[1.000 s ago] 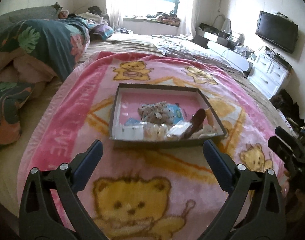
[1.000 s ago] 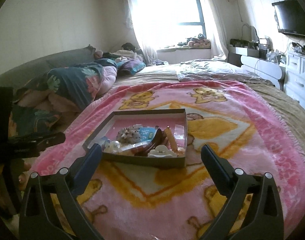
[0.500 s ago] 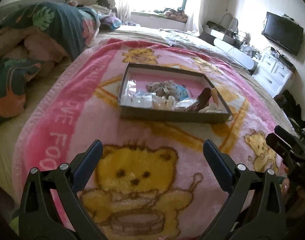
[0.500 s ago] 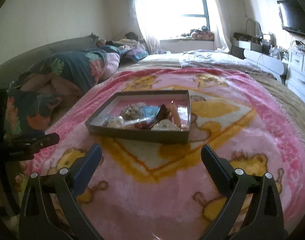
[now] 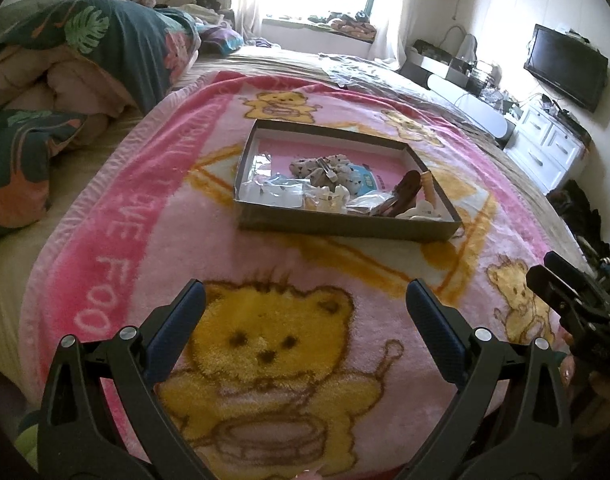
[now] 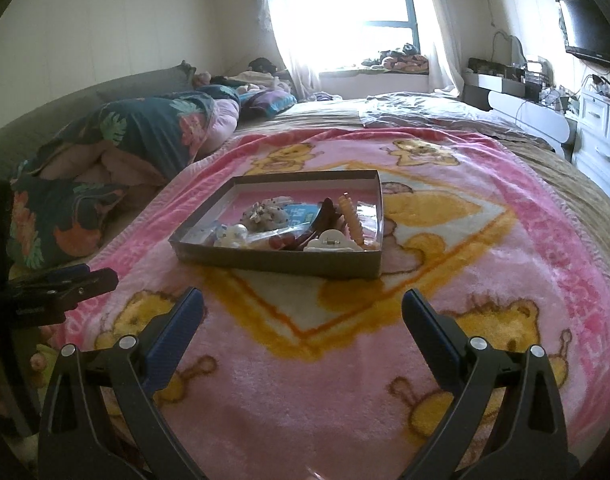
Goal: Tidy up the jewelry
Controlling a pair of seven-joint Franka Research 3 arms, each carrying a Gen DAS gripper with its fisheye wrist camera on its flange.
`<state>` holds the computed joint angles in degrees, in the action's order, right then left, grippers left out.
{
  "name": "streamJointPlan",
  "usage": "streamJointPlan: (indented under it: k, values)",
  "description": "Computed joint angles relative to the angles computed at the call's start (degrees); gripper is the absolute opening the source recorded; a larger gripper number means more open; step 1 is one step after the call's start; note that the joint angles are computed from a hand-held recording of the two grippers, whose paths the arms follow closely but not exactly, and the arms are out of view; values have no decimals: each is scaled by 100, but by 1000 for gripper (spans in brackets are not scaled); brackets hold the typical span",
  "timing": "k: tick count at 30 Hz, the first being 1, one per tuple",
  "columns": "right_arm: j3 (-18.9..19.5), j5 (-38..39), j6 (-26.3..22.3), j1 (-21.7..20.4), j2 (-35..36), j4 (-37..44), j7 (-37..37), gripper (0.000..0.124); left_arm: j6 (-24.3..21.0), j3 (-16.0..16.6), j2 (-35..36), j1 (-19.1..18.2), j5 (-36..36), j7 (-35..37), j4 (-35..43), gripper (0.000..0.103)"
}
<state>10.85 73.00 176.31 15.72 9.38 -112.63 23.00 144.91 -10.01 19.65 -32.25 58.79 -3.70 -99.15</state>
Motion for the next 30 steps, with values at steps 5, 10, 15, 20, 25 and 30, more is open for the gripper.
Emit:
streamJointPlan:
  k: [5, 10, 15, 20, 25, 30]
  values:
    - [10, 104, 19, -14, 8, 21, -95, 99, 14, -15, -12, 8, -48, 83, -4, 94]
    - [7, 276, 49, -22, 13, 58, -234, 99, 59, -16, -27, 14, -58, 115, -14, 94]
    - [-10, 274, 106, 6, 2, 42, -217, 99, 37, -18, -5, -13, -64, 165, 28, 94]
    - [-10, 384, 126, 17, -25, 26, -325, 99, 43, -10, 2, -19, -71, 189, 46, 94]
    - [-19, 411, 135, 31, -28, 28, -351, 99, 16, -7, 5, -31, -76, 196, 55, 94]
    - [-27, 406, 143, 41, -30, 26, -344, 99, 11, -11, 2, -24, -97, 201, 52, 94]
